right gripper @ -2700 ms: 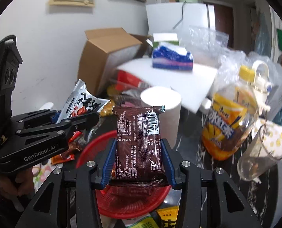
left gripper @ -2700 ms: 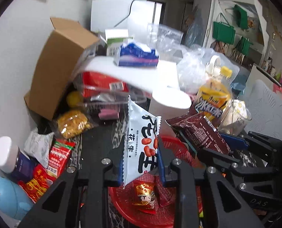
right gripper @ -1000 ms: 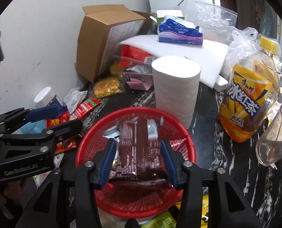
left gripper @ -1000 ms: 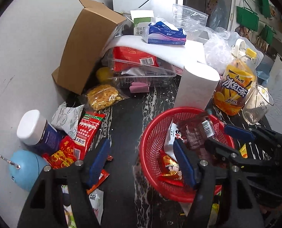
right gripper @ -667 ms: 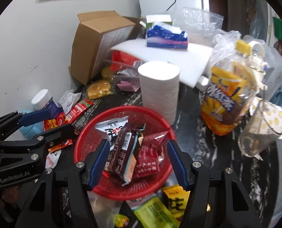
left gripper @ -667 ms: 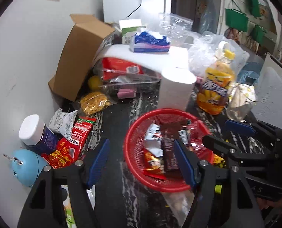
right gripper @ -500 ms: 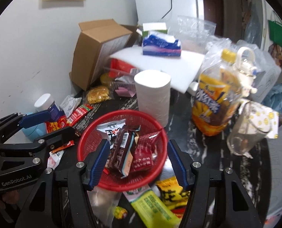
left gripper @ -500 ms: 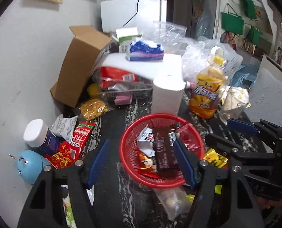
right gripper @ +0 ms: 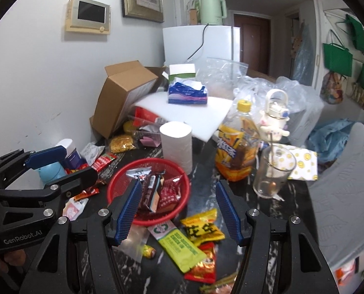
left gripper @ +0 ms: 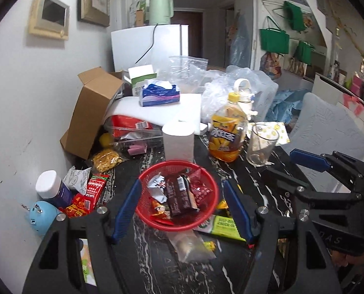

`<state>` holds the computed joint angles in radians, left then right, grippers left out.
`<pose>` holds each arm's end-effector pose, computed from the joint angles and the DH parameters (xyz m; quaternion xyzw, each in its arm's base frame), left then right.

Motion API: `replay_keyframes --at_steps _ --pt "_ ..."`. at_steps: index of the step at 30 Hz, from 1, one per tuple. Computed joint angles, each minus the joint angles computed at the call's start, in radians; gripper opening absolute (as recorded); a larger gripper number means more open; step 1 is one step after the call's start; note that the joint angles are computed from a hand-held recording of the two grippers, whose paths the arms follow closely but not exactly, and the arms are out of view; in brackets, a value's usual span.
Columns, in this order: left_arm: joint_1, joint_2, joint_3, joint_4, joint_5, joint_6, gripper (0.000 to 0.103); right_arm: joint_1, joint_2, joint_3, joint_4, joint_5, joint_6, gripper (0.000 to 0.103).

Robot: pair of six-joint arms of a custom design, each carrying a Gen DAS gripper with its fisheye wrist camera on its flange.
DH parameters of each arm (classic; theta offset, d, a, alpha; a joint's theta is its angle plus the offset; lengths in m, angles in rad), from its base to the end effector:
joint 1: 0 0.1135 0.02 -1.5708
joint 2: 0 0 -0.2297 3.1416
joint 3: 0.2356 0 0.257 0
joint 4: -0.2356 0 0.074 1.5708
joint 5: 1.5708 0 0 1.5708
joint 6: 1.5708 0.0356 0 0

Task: Organize snacks
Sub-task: 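Withdraw both open tools from the red basket back over the table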

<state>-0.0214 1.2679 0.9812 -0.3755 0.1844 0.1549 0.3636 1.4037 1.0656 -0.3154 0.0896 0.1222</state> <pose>0.2939 -0.0128 0.2526 0.1190 0.8877 -0.0534 0.4415 0.3043 0.1124 0.2472 -0.0882 0.8916 0.0674 0.4390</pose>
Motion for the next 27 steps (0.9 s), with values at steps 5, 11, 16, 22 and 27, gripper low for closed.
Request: replay_keyframes --at_steps 5,11,16,22,27 --pt "-0.031 -0.090 -0.068 -0.014 -0.001 0.002 0.068 0.010 -0.119 -0.091 -0.023 0.036 0.010 0.063" --pt "-0.068 -0.153 -0.135 -0.021 -0.004 -0.007 0.068 0.032 -0.252 -0.190 -0.059 0.105 0.025 0.063" --pt "-0.097 -0.175 -0.192 -0.008 -0.010 -0.025 0.068 0.034 -0.332 -0.269 -0.070 0.139 0.046 0.067" --pt "-0.138 -0.162 -0.252 0.031 -0.034 -0.052 0.068 0.008 -0.374 -0.352 -0.067 0.110 0.071 0.070" --pt "-0.172 -0.113 -0.280 0.072 -0.052 -0.084 0.068 -0.013 -0.406 -0.426 -0.052 0.114 0.084 0.083"
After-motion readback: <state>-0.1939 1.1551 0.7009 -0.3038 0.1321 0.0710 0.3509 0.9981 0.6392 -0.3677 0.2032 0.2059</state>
